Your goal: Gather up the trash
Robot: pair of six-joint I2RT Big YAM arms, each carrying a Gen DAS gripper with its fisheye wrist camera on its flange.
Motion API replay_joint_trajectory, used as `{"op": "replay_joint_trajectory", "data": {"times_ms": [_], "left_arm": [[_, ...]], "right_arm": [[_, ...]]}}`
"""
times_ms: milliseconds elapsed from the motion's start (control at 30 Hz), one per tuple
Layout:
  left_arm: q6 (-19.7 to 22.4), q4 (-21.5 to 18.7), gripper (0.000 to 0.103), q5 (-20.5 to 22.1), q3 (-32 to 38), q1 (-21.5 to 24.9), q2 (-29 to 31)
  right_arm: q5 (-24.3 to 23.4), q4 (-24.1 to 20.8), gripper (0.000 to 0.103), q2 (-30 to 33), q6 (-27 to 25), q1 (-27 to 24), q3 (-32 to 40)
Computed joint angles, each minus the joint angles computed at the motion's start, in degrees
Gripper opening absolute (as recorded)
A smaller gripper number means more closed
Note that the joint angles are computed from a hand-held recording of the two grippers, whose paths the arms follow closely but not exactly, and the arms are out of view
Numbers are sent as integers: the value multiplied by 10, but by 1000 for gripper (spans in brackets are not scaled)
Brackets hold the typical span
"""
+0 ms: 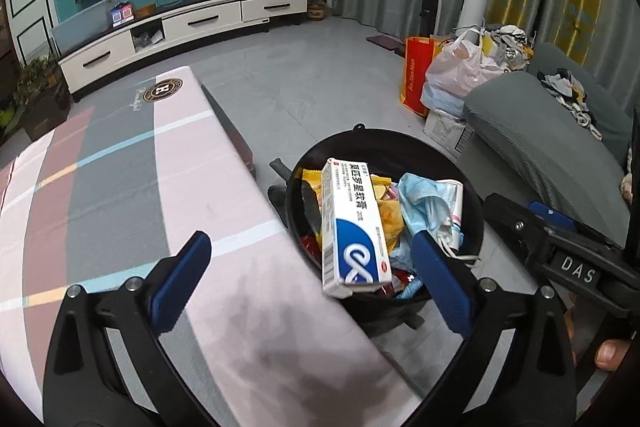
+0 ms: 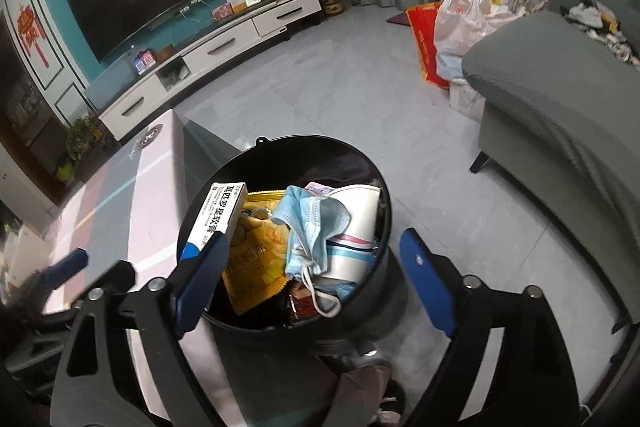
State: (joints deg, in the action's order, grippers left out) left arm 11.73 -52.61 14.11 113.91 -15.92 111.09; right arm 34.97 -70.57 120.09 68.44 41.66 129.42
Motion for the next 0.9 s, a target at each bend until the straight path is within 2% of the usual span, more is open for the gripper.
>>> {"op": "replay_joint_trajectory", "data": {"times_ms": [100, 167, 233, 300, 333, 467, 567, 600, 733, 833, 867, 900], "left_arm": [[-13, -7, 100, -3, -8, 7, -15], [-26, -14, 100, 7, -15, 13, -29], [-33, -29, 100, -2, -17, 15, -41], [-36, -68, 100, -30, -5, 14, -47], [-37, -72, 100, -29, -8, 15, -52], [-43, -39, 100, -8, -59, 27, -100], [-32, -23, 100, -32, -86, 29, -127], [-22, -25, 100, -45, -91, 29, -135], [-15, -58, 100, -49, -87, 30, -148], [-23, -91, 100, -73, -71, 26, -150], [-24, -99, 100, -81, -65, 25, -150], [-29, -99, 100, -85, -64, 25, -153]], "right_arm": [[10, -24, 100, 4, -1, 8, 19], [20, -40, 100, 12, -9, 14, 40], [24, -81, 100, 35, -13, 20, 86], [23, -149, 100, 74, -2, 26, 165], [27, -159, 100, 80, 1, 28, 178], [58, -184, 100, 87, 21, 44, 212], [71, -249, 100, 106, 61, 52, 271], [70, -250, 100, 98, 71, 53, 263], [48, -165, 100, 20, 106, 57, 144], [19, -77, 100, -37, 85, 60, 59], [19, -82, 100, -41, 86, 62, 60], [29, -115, 100, -30, 91, 65, 86]]}}
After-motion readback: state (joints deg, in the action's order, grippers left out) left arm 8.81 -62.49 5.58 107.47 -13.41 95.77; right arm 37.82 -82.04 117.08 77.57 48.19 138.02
